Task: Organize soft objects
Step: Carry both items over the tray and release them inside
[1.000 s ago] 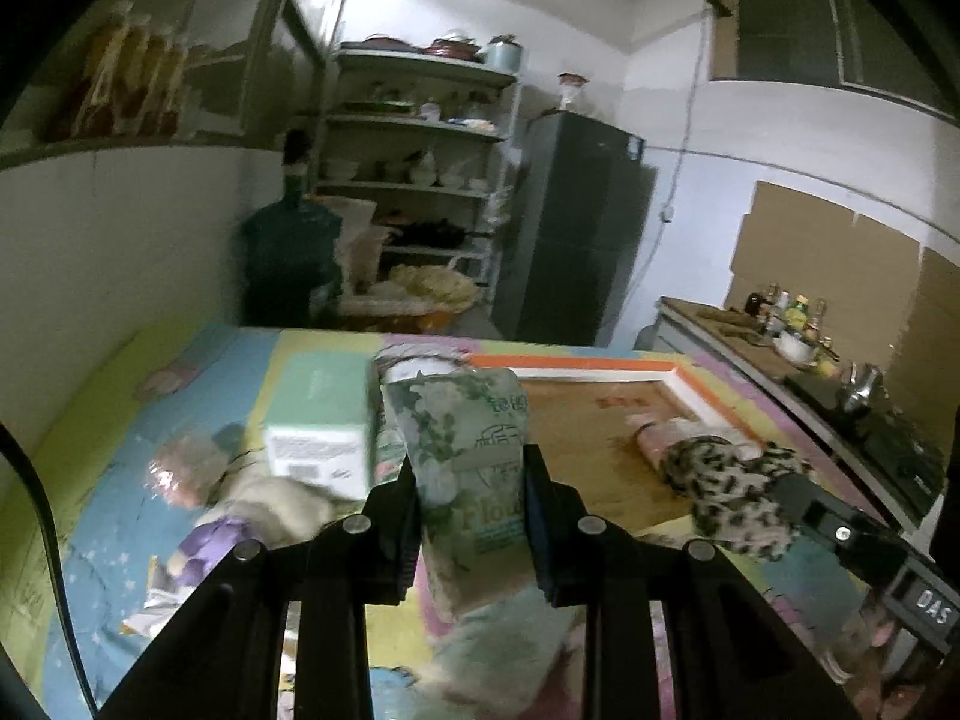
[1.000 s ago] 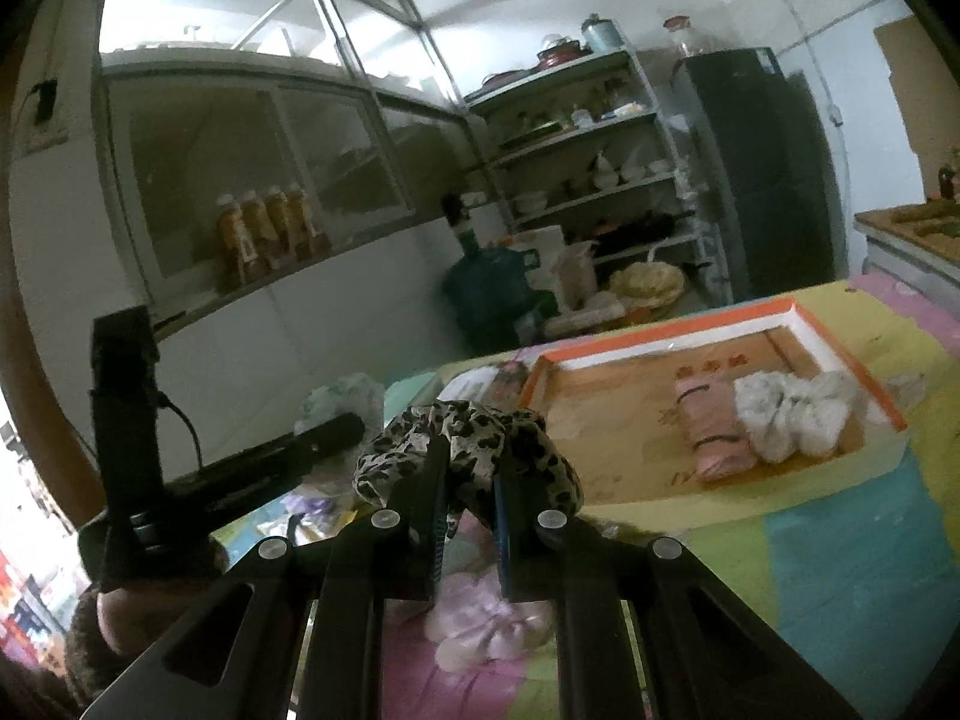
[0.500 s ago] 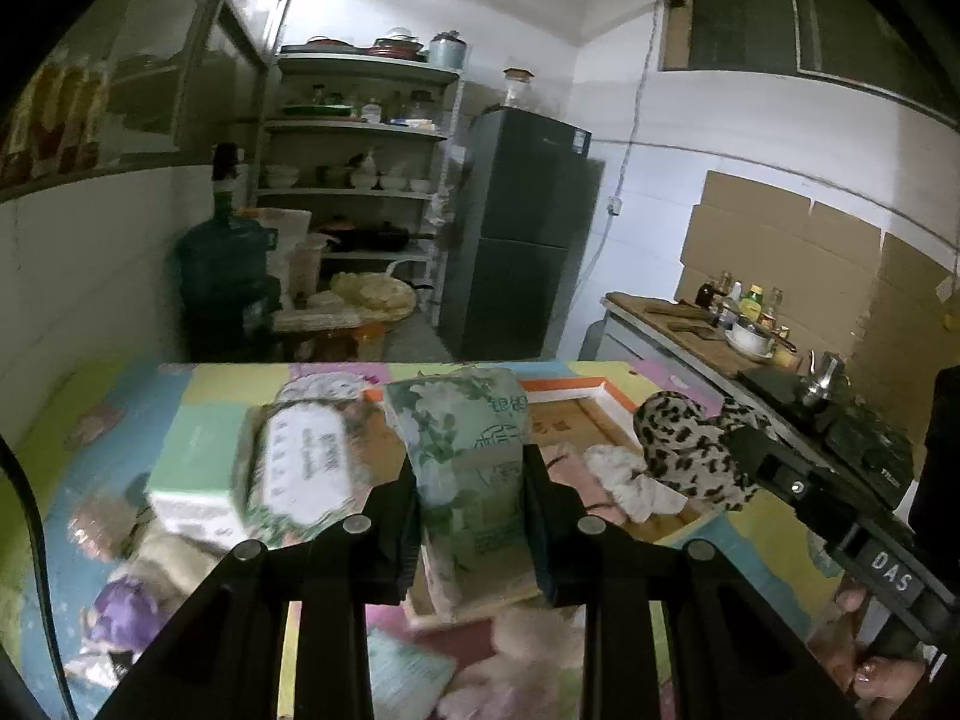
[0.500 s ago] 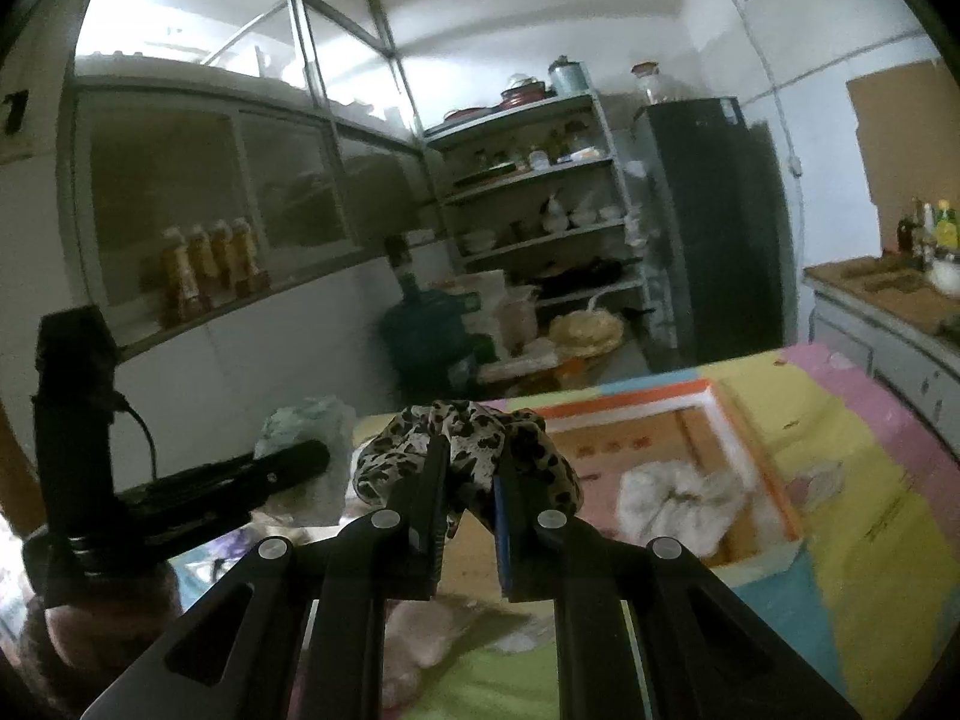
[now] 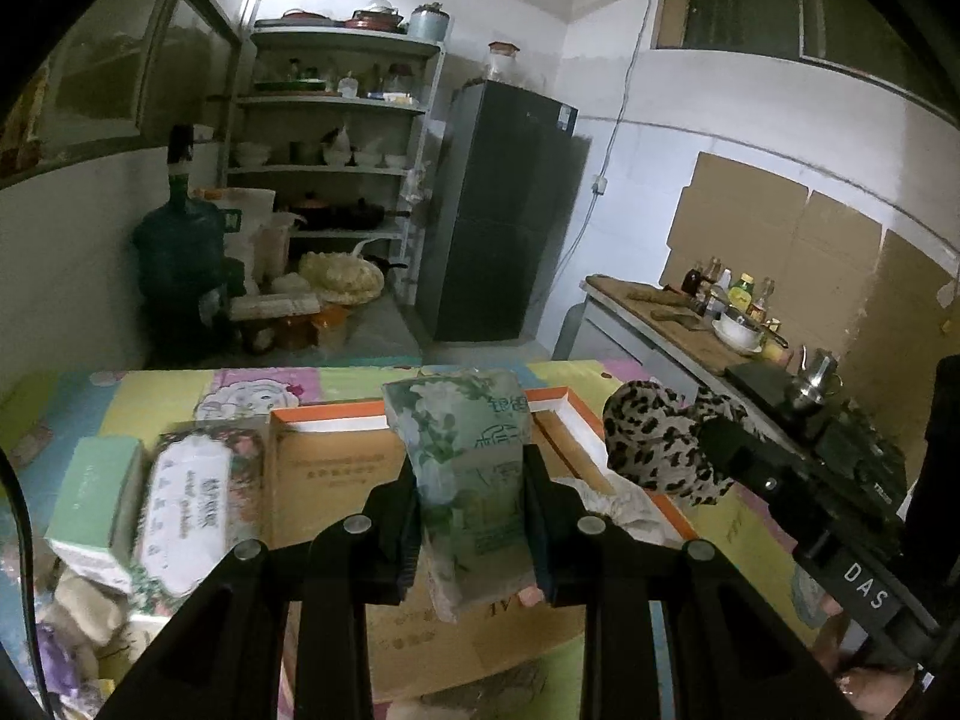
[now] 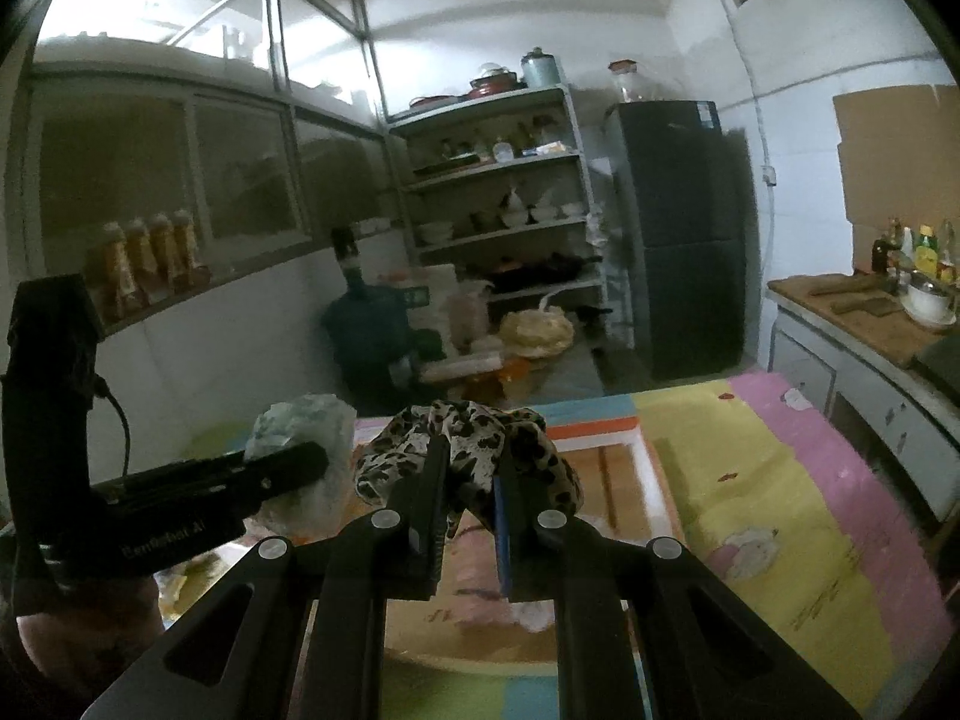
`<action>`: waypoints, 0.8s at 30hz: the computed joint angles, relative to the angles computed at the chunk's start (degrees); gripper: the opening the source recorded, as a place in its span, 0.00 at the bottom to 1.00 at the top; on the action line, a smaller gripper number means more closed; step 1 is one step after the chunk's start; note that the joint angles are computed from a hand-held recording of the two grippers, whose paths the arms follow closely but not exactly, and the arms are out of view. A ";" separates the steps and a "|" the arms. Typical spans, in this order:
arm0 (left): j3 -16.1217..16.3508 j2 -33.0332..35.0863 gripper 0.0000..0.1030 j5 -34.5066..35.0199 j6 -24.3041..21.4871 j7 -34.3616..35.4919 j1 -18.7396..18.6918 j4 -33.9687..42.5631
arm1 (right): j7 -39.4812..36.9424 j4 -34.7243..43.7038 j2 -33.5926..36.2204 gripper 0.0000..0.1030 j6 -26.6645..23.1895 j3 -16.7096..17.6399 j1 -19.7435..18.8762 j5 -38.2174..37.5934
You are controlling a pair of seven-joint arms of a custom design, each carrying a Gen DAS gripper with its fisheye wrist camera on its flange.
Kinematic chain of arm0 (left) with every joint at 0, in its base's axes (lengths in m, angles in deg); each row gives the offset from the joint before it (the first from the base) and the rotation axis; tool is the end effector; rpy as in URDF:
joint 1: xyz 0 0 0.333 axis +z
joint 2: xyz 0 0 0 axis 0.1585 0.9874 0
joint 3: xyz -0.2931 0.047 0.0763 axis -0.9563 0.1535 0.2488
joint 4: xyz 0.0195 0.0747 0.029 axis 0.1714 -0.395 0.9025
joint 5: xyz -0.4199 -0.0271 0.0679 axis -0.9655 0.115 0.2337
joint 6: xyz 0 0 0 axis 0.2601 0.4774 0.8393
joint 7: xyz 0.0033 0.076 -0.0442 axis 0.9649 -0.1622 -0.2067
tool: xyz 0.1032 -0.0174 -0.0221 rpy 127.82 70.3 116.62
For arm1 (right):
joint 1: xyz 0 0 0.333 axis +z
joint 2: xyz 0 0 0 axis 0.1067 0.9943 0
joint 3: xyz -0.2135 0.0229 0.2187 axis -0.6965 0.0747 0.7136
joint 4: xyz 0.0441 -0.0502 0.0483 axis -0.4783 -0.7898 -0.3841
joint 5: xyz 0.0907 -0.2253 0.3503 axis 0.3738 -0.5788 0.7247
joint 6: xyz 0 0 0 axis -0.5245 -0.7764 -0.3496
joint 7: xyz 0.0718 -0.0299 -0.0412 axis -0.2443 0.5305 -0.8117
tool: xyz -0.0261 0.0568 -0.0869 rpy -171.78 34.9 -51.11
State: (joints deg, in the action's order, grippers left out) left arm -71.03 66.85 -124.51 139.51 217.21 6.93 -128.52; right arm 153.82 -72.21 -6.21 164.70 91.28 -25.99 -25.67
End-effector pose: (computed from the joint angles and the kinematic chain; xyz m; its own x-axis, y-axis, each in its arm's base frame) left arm 0.5631 -0.0545 0.4635 -0.7172 -0.6656 0.2064 -0.4911 0.2726 -0.8274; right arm 0.3987 0.2533 0.4542 -0.2744 -0.9370 -0.2164 -0.3058 0.2983 -0.9042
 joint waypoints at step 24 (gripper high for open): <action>-7.85 16.48 0.29 14.77 6.65 -18.70 -0.01 14.07 | -11.10 7.19 18.82 0.13 6.35 5.61 -17.95 1.08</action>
